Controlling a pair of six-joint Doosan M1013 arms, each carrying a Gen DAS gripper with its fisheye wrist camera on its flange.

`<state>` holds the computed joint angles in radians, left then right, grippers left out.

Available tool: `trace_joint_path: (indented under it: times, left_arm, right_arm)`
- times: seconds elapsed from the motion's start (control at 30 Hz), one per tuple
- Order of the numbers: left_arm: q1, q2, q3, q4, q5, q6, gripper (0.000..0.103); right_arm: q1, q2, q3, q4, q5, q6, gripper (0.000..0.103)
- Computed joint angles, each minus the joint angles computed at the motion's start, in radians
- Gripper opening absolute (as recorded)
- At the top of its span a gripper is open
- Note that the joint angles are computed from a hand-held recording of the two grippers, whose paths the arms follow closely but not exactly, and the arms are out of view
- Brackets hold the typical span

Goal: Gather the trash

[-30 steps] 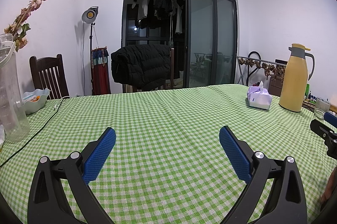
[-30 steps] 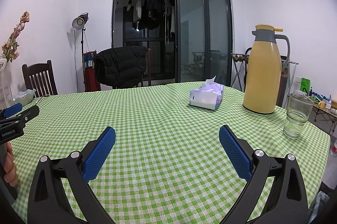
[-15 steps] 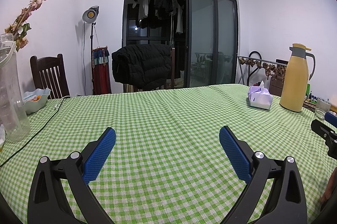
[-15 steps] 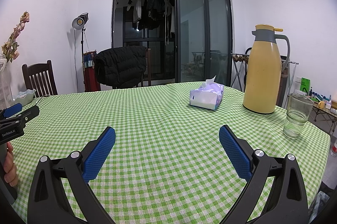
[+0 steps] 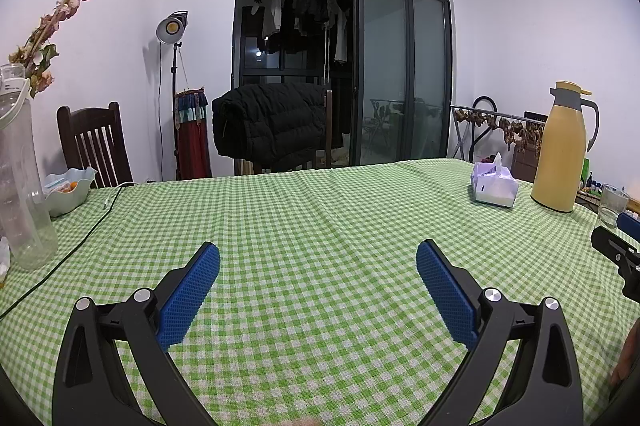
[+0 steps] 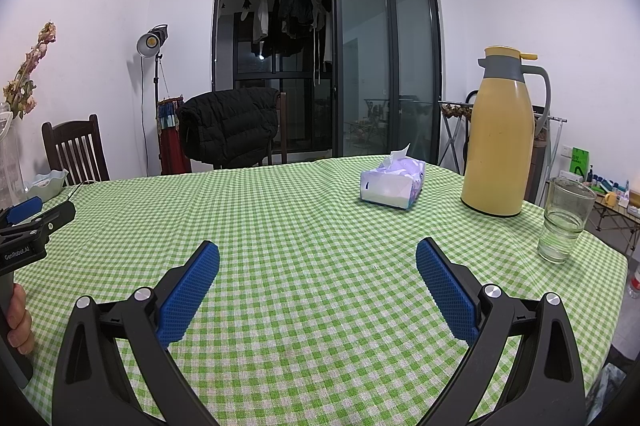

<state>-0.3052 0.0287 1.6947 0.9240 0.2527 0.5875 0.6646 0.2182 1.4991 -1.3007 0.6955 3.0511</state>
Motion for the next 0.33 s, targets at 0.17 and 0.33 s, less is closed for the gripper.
trace_joint_path:
  times: [0.17,0.33]
  left_arm:
    - [0.003,0.001,-0.002,-0.025,0.016,0.014,0.095]
    - [0.037,0.035,-0.065,-0.206,0.123,0.187,0.095]
  right_arm:
    - [0.001,0.000,0.000,0.001,0.004,0.001,0.095]
    - [-0.053,0.002,-0.030,0.266,-0.092,-0.250,0.095]
